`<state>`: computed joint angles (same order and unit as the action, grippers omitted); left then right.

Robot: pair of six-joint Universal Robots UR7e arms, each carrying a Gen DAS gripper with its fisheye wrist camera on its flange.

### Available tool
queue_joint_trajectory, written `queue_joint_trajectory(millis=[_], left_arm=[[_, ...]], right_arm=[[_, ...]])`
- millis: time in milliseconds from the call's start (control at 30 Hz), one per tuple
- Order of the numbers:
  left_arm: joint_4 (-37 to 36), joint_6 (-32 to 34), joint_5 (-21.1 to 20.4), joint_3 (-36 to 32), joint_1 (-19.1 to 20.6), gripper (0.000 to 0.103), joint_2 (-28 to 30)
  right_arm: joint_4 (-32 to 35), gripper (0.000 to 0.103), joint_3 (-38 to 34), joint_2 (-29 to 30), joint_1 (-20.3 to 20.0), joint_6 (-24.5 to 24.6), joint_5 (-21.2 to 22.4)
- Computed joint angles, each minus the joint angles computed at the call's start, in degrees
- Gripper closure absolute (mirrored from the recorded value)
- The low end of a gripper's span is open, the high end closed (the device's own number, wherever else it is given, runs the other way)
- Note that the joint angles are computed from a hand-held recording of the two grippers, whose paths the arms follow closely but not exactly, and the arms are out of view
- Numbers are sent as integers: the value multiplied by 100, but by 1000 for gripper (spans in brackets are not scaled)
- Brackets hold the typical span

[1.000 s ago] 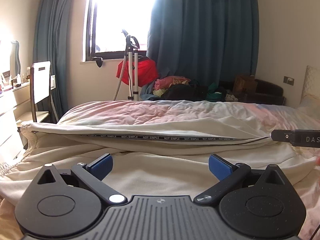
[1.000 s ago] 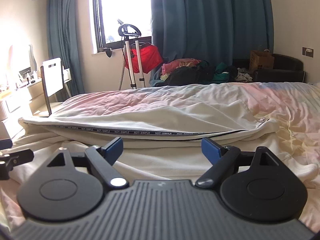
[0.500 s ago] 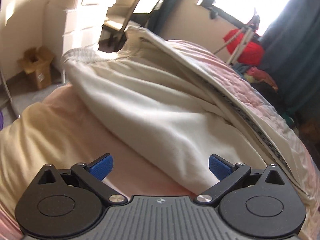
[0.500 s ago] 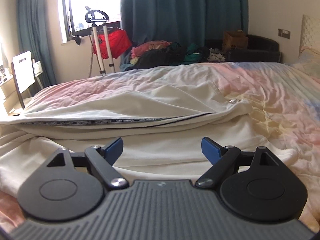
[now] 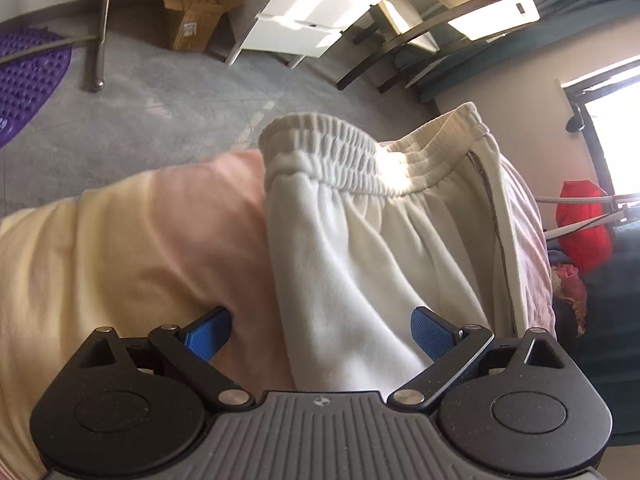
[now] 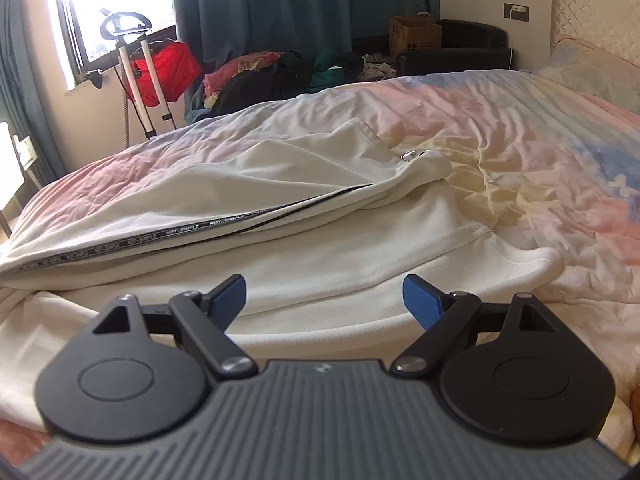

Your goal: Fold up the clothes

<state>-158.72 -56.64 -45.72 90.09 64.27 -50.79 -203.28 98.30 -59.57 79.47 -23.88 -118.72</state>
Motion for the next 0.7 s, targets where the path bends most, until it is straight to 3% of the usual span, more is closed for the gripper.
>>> queue_joint_trajectory(millis=[67,233,333,433,500,633,700], left_arm=[[-493,311,-179,115,50,7,23],[-1321,801,-426,301,51,10,110],[-2095,1028,-1006,324,143,13,207],[-2523,1147,-1280,370,178,14,221],[-2432,1042,-1292,391,192,19,182],[-2049,695,-1307,404,257,28,114],[-1867,648,-1347,379,272,32,107]], right_arm=[[73,16,-4,-30,-16,113,4],[92,16,-223,146,40,72,-561],[518,16,-236,51,-38,519,-480],[883,16,-186,-88,-149,1105,-290],[1248,16,-37,-353,-359,1878,291],[1558,16,394,-1013,-1149,4010,2198],[1486,16,463,-1137,-1398,4592,2440]])
